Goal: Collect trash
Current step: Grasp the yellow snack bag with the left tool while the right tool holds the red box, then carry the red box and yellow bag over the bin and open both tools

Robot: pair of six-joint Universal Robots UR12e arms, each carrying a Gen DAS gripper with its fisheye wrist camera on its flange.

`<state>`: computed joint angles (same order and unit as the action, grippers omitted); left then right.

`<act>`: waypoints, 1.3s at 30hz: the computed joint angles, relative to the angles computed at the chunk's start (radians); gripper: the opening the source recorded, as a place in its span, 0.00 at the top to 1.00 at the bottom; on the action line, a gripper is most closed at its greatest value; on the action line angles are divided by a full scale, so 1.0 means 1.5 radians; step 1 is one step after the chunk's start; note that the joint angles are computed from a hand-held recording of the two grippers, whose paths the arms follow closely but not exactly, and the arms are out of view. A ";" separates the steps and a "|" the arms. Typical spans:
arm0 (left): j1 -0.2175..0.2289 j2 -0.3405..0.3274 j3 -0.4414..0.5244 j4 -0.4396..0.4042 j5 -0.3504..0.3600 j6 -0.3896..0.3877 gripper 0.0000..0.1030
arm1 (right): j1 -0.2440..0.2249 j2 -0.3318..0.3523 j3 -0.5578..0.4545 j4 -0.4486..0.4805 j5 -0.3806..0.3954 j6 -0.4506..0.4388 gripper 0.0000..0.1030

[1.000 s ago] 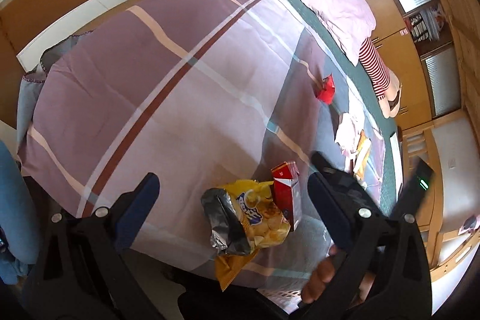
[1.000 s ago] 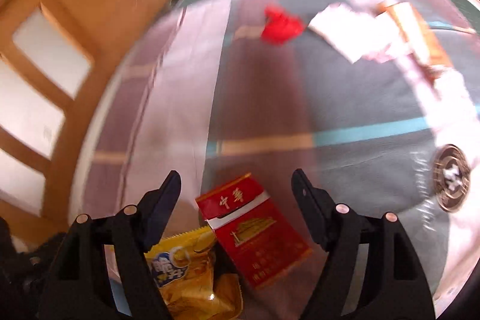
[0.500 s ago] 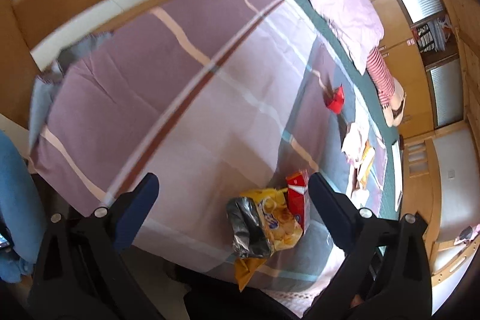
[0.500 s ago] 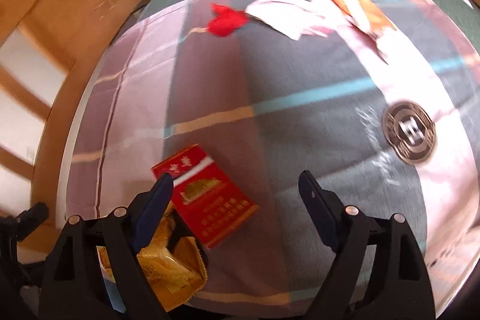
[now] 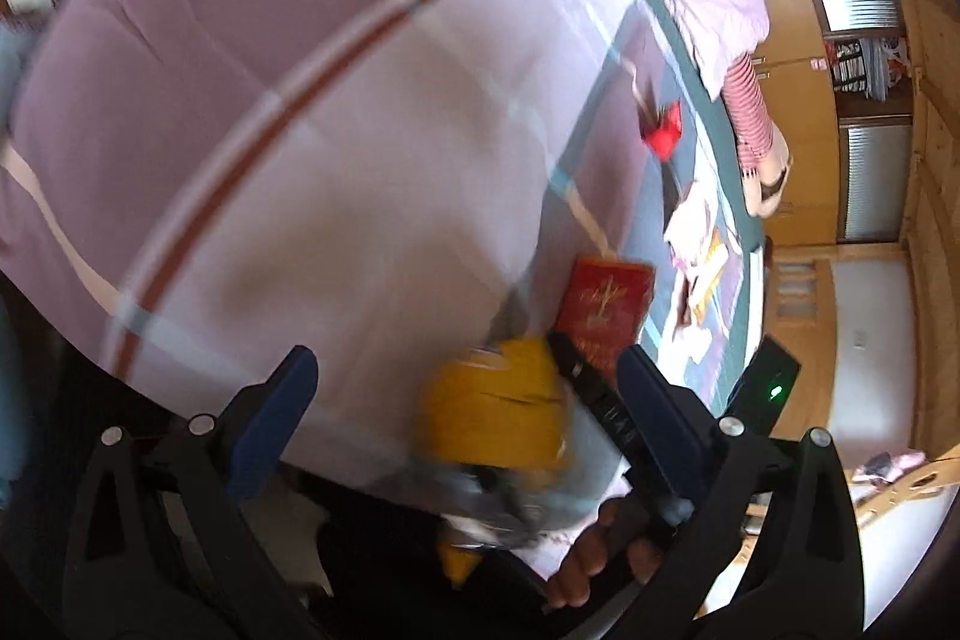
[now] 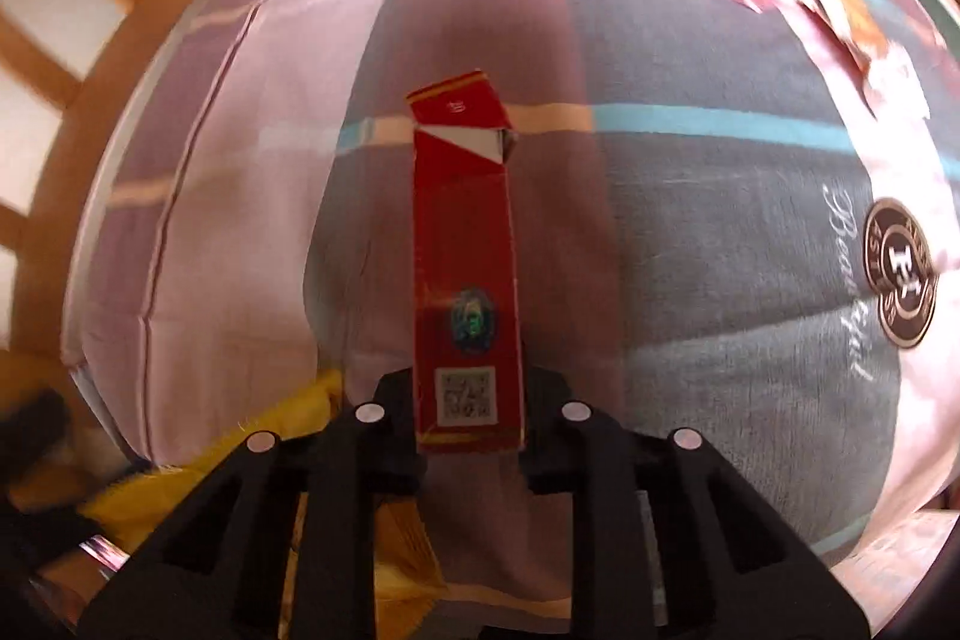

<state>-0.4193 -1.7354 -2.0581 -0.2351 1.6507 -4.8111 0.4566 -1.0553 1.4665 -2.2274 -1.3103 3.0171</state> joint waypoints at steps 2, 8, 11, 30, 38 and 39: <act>0.000 -0.009 -0.001 0.019 -0.014 -0.010 0.04 | -0.002 0.000 0.000 -0.001 0.001 0.009 0.77; -0.021 -0.052 0.028 -0.016 -0.037 -0.034 0.18 | -0.003 0.000 0.002 -0.006 0.004 0.042 0.77; -0.066 -0.072 0.085 -0.137 0.062 0.044 0.82 | -0.010 -0.001 0.004 -0.014 0.004 0.076 0.77; -0.096 -0.066 0.091 -0.032 0.342 0.128 0.91 | -0.019 -0.033 0.058 -0.201 -0.011 0.112 0.77; -0.109 -0.056 0.135 -0.241 0.410 0.158 0.91 | -0.016 -0.037 0.070 -0.238 -0.016 0.126 0.77; -0.110 -0.057 0.139 -0.256 0.417 0.159 0.91 | -0.016 -0.038 0.073 -0.246 -0.016 0.127 0.77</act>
